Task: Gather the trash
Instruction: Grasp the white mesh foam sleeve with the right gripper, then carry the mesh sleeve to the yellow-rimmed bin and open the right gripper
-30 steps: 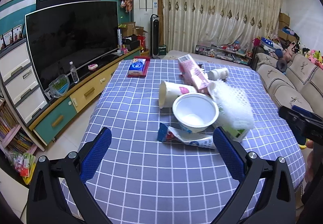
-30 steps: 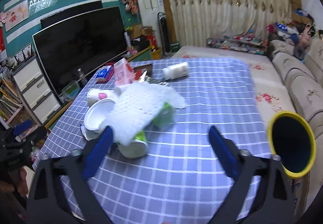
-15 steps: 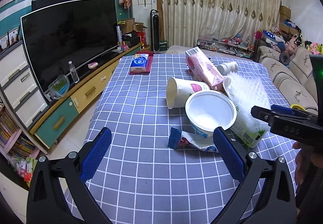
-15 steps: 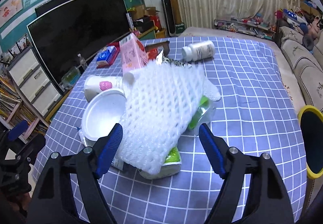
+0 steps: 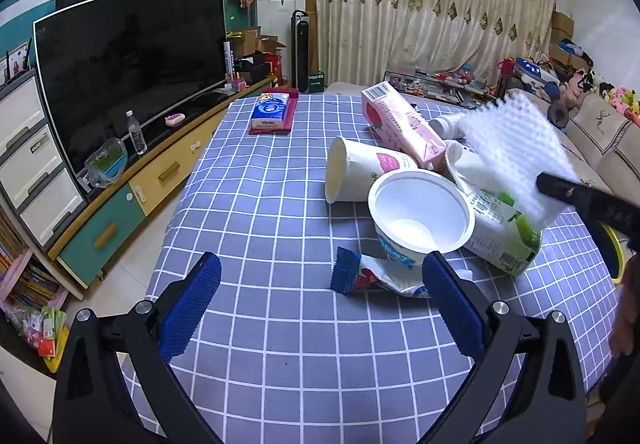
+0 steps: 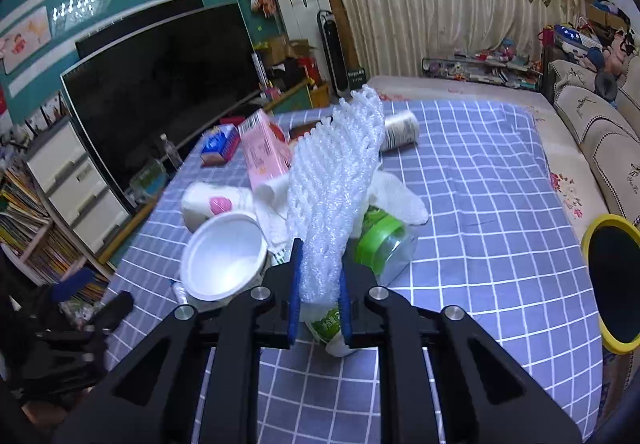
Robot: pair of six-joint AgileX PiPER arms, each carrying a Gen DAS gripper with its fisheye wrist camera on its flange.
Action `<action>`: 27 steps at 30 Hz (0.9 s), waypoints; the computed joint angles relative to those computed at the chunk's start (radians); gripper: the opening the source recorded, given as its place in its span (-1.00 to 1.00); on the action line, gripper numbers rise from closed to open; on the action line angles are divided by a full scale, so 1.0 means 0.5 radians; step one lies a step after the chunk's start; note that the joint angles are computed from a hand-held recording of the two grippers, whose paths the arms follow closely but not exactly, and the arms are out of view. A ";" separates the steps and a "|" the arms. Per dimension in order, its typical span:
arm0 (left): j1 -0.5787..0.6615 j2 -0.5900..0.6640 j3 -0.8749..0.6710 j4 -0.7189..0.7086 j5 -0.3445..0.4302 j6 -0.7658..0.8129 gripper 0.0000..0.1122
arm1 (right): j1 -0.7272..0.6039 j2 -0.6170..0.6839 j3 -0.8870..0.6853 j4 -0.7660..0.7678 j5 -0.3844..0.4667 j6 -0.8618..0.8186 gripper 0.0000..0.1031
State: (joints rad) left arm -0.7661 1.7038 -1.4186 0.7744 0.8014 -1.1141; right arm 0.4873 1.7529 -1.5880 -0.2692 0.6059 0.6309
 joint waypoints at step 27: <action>-0.192 0.568 -0.834 -0.291 0.210 0.434 0.77 | -1.395 0.087 0.456 -0.290 0.152 -0.014 -0.43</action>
